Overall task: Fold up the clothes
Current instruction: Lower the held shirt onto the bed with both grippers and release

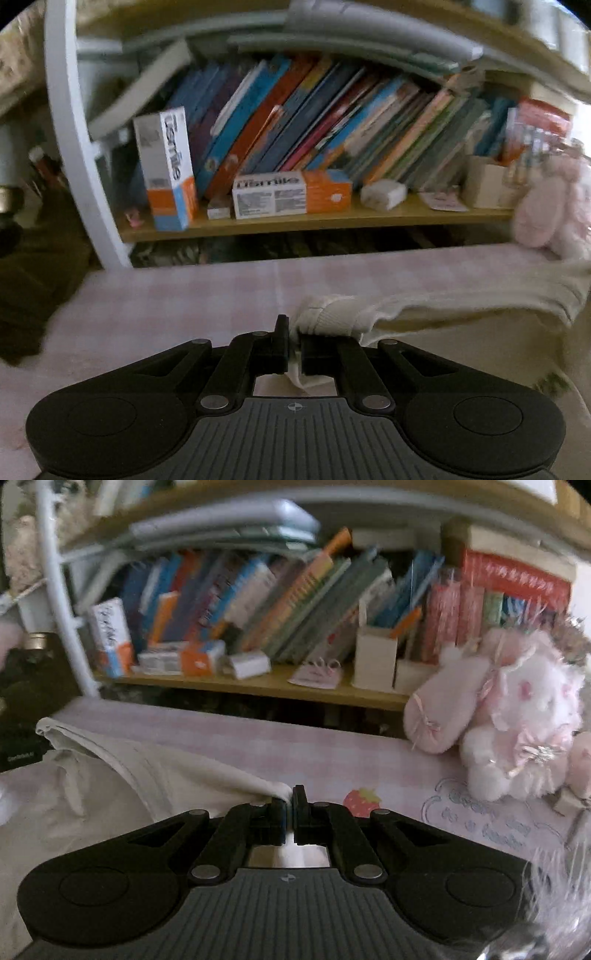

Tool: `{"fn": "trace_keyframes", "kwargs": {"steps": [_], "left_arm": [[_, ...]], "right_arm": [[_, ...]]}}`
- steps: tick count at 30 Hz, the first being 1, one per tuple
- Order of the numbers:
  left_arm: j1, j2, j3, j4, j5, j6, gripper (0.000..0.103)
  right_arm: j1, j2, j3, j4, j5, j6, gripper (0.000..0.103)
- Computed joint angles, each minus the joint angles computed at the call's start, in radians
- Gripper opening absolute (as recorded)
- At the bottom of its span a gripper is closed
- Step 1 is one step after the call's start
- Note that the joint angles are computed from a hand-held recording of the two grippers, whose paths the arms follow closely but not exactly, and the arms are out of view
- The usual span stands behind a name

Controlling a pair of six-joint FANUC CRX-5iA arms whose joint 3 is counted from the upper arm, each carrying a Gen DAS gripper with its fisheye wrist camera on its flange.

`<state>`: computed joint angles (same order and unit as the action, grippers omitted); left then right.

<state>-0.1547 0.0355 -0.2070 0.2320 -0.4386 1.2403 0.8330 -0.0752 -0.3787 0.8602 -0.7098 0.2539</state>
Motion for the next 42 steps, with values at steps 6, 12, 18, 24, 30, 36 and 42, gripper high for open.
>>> {"fn": "trace_keyframes", "kwargs": {"steps": [6,12,18,24,30,36,42], "left_arm": [[0.004,0.149,0.146,0.018,-0.058,-0.074,0.006],[-0.019,0.254,0.291,-0.090,-0.112,0.029,0.010],[-0.035,0.314,0.367,-0.173,-0.170,0.115,0.011],[-0.054,0.302,0.380,-0.296,-0.175,0.219,0.056],[-0.007,0.150,0.129,-0.025,0.026,-0.010,0.072],[0.007,-0.029,-0.093,0.109,0.095,-0.081,0.076],[-0.012,-0.162,-0.171,-0.046,0.001,0.101,0.076]], "right_arm": [[-0.118,0.118,0.104,-0.073,0.053,0.120,0.004],[-0.179,0.229,0.235,-0.183,0.031,0.264,0.004],[-0.198,0.294,0.295,-0.249,0.003,0.349,0.005],[-0.201,0.292,0.265,-0.223,0.009,0.312,0.036],[-0.193,0.172,0.120,-0.094,0.064,0.120,0.054],[-0.122,0.022,-0.047,0.063,0.057,-0.061,0.061],[0.023,-0.055,-0.130,0.114,-0.066,-0.114,0.068]]}}
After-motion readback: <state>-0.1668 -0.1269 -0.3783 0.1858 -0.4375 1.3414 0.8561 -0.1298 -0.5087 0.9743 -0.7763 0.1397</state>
